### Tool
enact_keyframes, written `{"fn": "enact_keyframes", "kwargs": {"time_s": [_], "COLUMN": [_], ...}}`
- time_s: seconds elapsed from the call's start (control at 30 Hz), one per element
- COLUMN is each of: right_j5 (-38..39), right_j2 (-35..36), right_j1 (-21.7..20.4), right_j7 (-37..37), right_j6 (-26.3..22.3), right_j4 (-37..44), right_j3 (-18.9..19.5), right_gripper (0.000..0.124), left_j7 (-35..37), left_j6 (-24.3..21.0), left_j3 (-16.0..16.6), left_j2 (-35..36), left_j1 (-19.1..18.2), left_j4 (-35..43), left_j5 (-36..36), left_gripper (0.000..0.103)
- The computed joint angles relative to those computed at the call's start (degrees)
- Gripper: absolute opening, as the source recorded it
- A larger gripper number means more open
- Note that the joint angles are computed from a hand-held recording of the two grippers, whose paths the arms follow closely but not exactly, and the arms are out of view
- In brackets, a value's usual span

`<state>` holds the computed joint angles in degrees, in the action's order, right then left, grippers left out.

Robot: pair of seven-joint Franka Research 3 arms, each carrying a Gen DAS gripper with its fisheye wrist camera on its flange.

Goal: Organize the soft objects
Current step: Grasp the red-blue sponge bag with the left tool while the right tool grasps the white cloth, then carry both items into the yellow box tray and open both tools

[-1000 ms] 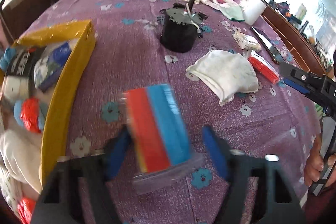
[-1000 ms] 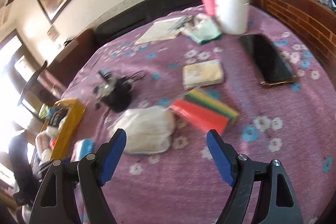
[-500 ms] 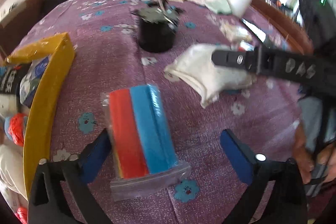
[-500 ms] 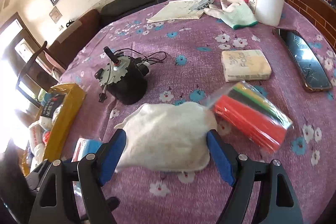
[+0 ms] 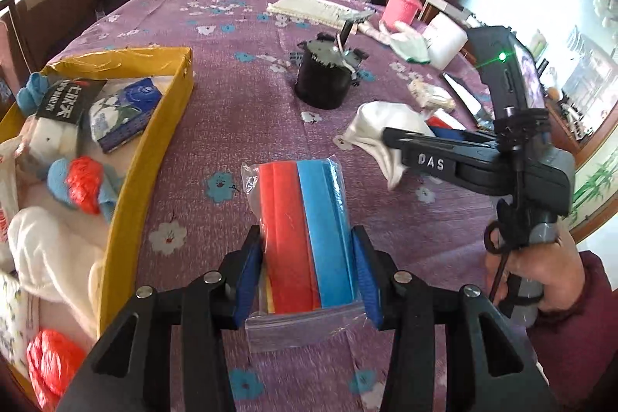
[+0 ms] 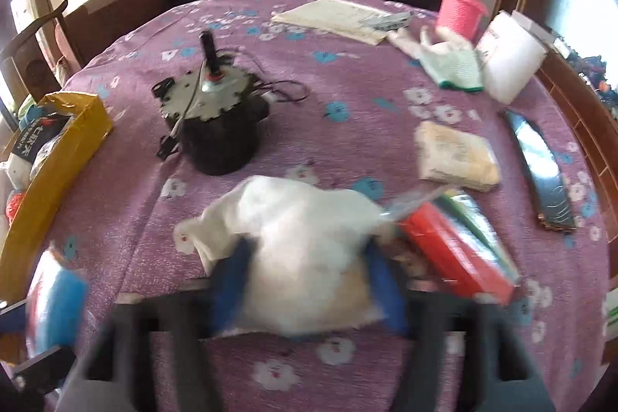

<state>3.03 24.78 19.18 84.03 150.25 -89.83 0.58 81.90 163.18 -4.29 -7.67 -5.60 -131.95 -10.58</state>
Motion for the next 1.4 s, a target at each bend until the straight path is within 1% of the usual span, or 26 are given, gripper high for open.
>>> {"fn": "enact_keyframes", "kwargs": {"time_s": [0.03,0.1,0.27,0.37,0.47,0.63,0.7,0.87,1.0,1.07,1.13,1.2,1.23,1.33,1.4], "right_j5": [0.91,3.34,8.23,10.32,13.45,21.15,23.56,25.74,26.71,25.95,25.25,24.77,24.47,22.38,21.44], "right_j2": [-0.44,-1.28,-6.40,-9.39,-11.28,-13.84,-14.74,-15.85,-15.34,-14.44,-13.30,-11.80,-11.25,-9.30,-8.06], "right_j1": [-0.69,-2.00,-3.56,-3.71,-3.94,-3.89,-3.23,-0.65,1.00,2.03,2.92,3.75,4.14,5.82,6.82], "right_j7": [-0.76,-2.26,-4.67,-7.06,-10.51,-17.73,-20.06,-23.15,-23.97,-23.42,-22.68,-21.96,-21.66,-20.33,-19.87], "right_j6": [-0.57,-0.85,2.45,4.62,4.95,3.66,3.08,1.47,-1.22,-2.47,-3.89,-5.77,-6.34,-7.53,-8.52], "right_j4": [-0.20,-0.99,-7.06,-10.12,-11.13,-11.96,-12.33,-12.31,-10.73,-9.34,-7.73,-5.70,-5.02,-2.69,-1.18], "right_j3": [0.41,1.37,2.69,3.51,4.73,7.02,7.51,8.07,8.42,8.56,8.74,9.08,9.18,9.49,9.87], "right_gripper": [0.032,0.021,0.019,0.019,0.019,0.019,0.019,0.019,0.020,0.020,0.020,0.020,0.020,0.020,0.020], "left_j7": [0.52,1.61,3.08,1.66,-1.80,-9.95,-12.24,-15.87,-18.29,-19.08,-18.58,-16.35,-15.76,-15.66,-15.90], "left_j6": [0.40,1.29,3.31,4.37,5.26,4.59,3.70,2.33,1.51,0.51,-0.59,0.51,1.12,2.91,4.02], "left_j3": [0.19,0.88,3.61,5.05,5.95,5.28,5.95,7.30,7.24,7.54,8.52,10.59,10.86,10.32,10.21], "left_j2": [-0.90,-2.62,-7.40,-11.19,-15.24,-21.05,-22.36,-22.39,-21.52,-20.90,-20.52,-20.81,-21.17,-22.90,-24.23], "left_j1": [-0.29,-1.11,-3.17,-2.98,-0.97,6.43,8.44,11.95,15.42,16.45,16.22,14.20,13.77,14.31,14.71], "left_j4": [-0.75,-2.24,-6.45,-9.70,-13.00,-17.32,-18.26,-18.56,-18.55,-18.44,-18.42,-19.27,-19.67,-21.12,-22.12], "left_j5": [-1.01,-3.13,-6.87,-6.81,-4.37,3.15,5.37,9.73,13.03,14.05,14.24,12.78,12.41,12.51,12.76], "left_gripper": [0.044,0.044,0.044,0.044,0.044,0.044,0.044,0.044,0.045,0.048,0.057,0.063,0.066,0.074,0.076]}}
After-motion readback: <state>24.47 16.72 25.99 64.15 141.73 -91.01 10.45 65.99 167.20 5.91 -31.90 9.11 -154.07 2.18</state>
